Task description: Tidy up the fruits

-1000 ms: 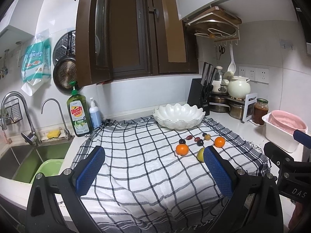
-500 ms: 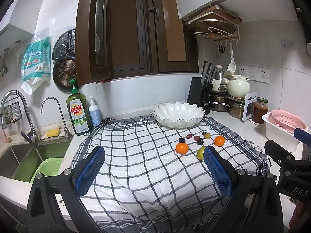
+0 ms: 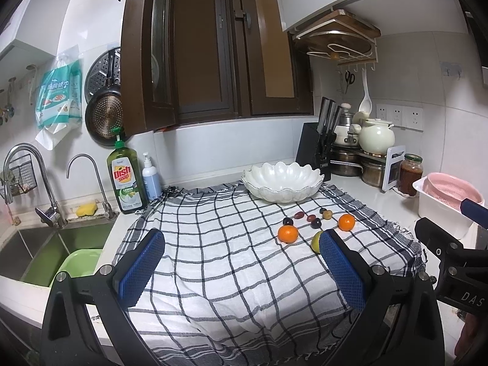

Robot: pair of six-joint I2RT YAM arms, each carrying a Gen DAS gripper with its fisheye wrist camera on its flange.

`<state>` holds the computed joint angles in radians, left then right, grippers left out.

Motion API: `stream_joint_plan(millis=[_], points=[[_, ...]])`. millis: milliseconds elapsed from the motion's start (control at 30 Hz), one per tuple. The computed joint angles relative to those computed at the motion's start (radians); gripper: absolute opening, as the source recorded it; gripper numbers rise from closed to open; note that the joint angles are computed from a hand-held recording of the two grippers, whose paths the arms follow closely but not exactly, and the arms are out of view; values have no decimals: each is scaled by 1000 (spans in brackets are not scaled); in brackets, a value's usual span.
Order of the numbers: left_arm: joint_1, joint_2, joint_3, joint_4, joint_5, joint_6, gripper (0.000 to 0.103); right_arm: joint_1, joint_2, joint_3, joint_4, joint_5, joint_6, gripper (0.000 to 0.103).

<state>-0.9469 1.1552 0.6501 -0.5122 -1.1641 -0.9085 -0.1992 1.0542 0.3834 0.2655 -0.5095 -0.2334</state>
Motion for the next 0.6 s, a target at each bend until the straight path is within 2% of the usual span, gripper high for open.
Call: stream_joint_plan(millis=[600], points=[[5,4,-3,20,12,11,103,14,48,-9,47,4,-1,103]])
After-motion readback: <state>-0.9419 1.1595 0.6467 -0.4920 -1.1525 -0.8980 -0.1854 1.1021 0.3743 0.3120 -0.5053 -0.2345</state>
